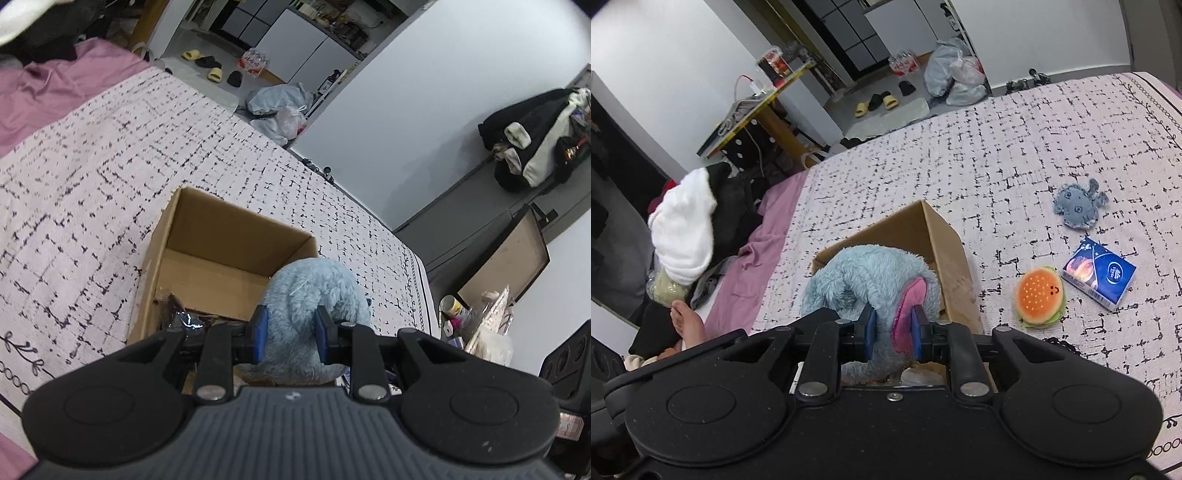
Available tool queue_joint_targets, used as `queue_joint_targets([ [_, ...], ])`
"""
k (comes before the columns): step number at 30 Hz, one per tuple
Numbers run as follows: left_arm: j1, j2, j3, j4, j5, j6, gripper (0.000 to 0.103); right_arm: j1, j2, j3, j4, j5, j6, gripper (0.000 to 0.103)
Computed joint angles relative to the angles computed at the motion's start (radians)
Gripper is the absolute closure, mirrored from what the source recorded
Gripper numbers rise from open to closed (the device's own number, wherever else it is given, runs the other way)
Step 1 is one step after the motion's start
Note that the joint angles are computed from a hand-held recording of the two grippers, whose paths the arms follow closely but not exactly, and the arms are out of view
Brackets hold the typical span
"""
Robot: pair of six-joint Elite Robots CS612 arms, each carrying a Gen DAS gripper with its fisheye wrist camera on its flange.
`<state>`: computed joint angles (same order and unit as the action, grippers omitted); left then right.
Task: Organize soft objects
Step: 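Carry the grey plush toy into the cardboard box and open the right tool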
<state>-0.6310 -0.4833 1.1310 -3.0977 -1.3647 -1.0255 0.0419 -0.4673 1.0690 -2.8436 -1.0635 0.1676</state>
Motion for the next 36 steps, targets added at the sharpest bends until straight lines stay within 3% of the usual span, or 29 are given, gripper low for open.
queue_joint_targets([
  [9,0.003,0.041,-0.047,0.024,-0.025,-0.036,0.078,0.005,-0.004,0.008,0.017,-0.068,-0.024,0.078],
  [12,0.004,0.048,-0.061,0.066,-0.03,-0.048,0.078,0.001,-0.016,0.027,0.011,-0.078,-0.025,0.077],
  [16,0.013,0.066,-0.094,0.142,-0.109,-0.051,0.077,-0.013,-0.039,0.068,-0.018,-0.084,-0.029,0.073],
  [19,0.002,0.063,-0.113,0.233,-0.066,-0.012,0.073,-0.026,-0.054,0.097,-0.041,-0.089,-0.029,0.061],
  [21,-0.003,0.06,-0.116,0.247,-0.051,0.023,0.064,-0.033,-0.062,0.113,-0.06,-0.095,-0.032,0.054],
  [27,-0.029,0.042,-0.113,0.286,0.048,0.1,0.037,-0.058,-0.083,0.152,-0.093,-0.106,-0.022,0.047],
  [31,-0.04,0.035,-0.115,0.287,0.08,0.137,0.031,-0.07,-0.093,0.175,-0.118,-0.116,-0.008,0.041],
  [36,-0.051,0.029,-0.12,0.283,0.097,0.171,0.024,-0.084,-0.1,0.196,-0.148,-0.123,0.009,0.022],
])
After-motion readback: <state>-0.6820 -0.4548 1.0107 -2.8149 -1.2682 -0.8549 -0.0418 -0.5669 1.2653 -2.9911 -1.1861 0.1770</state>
